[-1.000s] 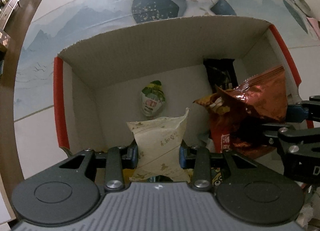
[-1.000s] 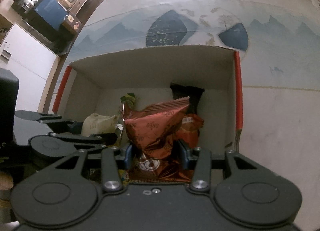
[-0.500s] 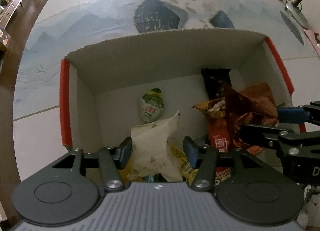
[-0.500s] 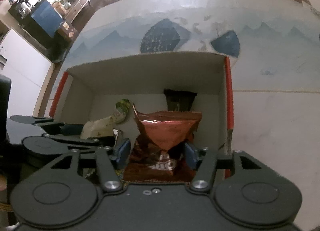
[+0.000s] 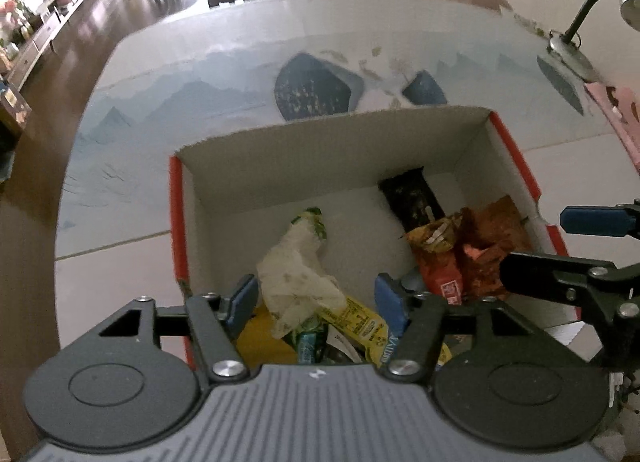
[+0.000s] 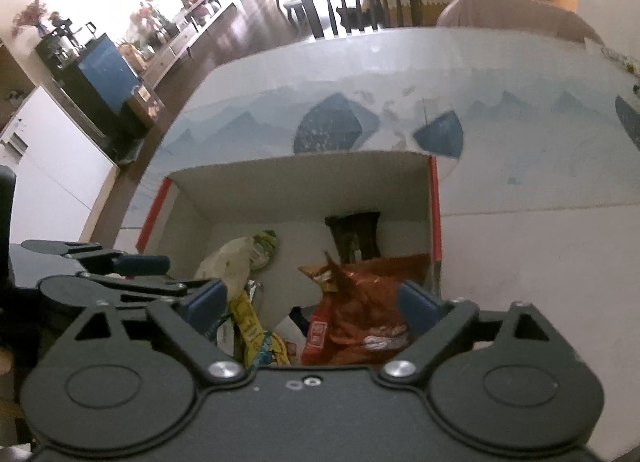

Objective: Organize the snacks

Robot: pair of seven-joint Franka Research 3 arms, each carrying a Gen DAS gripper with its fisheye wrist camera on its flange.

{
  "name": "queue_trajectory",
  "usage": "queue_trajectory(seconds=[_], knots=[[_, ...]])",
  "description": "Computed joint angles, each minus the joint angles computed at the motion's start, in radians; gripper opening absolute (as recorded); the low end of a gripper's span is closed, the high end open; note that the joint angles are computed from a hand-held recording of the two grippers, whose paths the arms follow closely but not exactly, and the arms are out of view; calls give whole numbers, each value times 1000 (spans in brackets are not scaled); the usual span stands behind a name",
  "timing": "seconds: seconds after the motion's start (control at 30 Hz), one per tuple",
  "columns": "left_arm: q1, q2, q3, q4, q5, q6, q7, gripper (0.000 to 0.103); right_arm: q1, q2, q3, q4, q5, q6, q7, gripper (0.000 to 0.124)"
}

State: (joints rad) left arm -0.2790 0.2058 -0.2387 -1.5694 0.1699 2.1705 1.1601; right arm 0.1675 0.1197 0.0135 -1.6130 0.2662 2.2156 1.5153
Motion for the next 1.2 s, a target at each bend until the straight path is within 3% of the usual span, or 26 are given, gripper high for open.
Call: queue_trajectory(seconds=[0.47,0.73,0.97,1.07,1.2], knots=[[-21,-143,-10,-129,67,65,-177,70,-5,-182,0,-202,54,161,-146,102],[-23,-218,-18,-196,88,102,-236,78,2,-255,-2,-299,86,268,-159,103],[-24,-281,-25,-271,108,178,-266,95,6,-310,5,-390,92,384,-127,103],[-22,-309,-28,-306,113,219,-298,97,18,-318,-4,-404,119,397,-164,103],[-24,-326,-40,-318,147,217,-334,97,27,-335,-10,-423,151,419,-196,103]])
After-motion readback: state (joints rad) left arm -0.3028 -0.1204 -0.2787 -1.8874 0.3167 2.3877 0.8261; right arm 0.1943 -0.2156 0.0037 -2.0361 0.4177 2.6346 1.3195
